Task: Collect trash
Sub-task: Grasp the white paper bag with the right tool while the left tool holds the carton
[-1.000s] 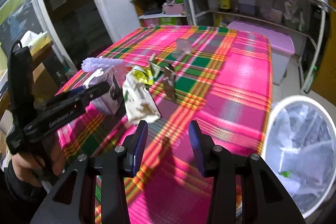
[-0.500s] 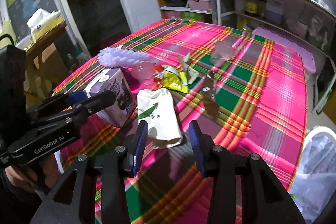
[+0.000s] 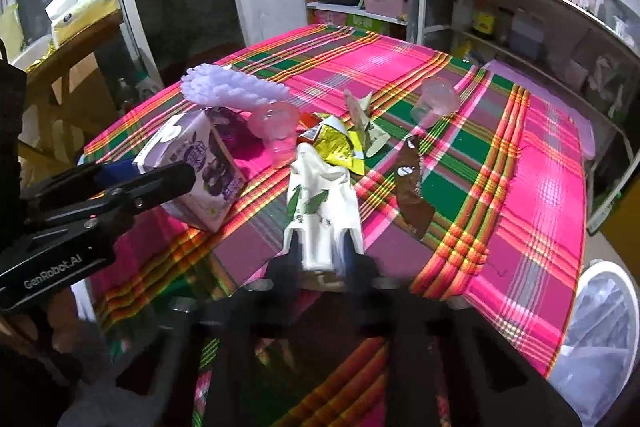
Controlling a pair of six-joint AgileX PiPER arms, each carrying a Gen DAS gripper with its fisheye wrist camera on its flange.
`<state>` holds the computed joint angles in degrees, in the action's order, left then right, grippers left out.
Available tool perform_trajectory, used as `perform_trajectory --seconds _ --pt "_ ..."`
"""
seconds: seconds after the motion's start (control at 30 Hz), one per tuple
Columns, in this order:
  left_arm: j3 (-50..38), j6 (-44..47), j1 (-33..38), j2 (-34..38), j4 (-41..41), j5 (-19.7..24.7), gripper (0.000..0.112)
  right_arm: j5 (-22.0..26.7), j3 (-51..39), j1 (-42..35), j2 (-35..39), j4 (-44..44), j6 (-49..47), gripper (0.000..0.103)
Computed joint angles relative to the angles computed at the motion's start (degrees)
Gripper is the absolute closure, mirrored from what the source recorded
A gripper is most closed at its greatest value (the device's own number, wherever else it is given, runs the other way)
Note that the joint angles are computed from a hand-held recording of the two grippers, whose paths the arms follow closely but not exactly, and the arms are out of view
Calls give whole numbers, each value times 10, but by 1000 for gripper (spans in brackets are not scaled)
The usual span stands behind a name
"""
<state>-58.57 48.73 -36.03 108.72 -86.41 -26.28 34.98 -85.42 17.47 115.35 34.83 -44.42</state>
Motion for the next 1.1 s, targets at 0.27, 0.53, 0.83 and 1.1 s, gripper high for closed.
perform_trajectory --seconds 0.27,0.53,0.83,1.1 --pt "7 -15 -13 -4 18 4 71 -16 42 -9 -33 57 -53 92" --pt "-4 17 -40 -10 -7 2 72 -29 114 -40 -90 111 -93 94" --pt "-31 67 -78 -8 -35 7 73 -28 192 -101 -160 168 -136 94" --pt "-66 120 -106 3 -71 12 74 -26 237 -148 -198 204 -171 94"
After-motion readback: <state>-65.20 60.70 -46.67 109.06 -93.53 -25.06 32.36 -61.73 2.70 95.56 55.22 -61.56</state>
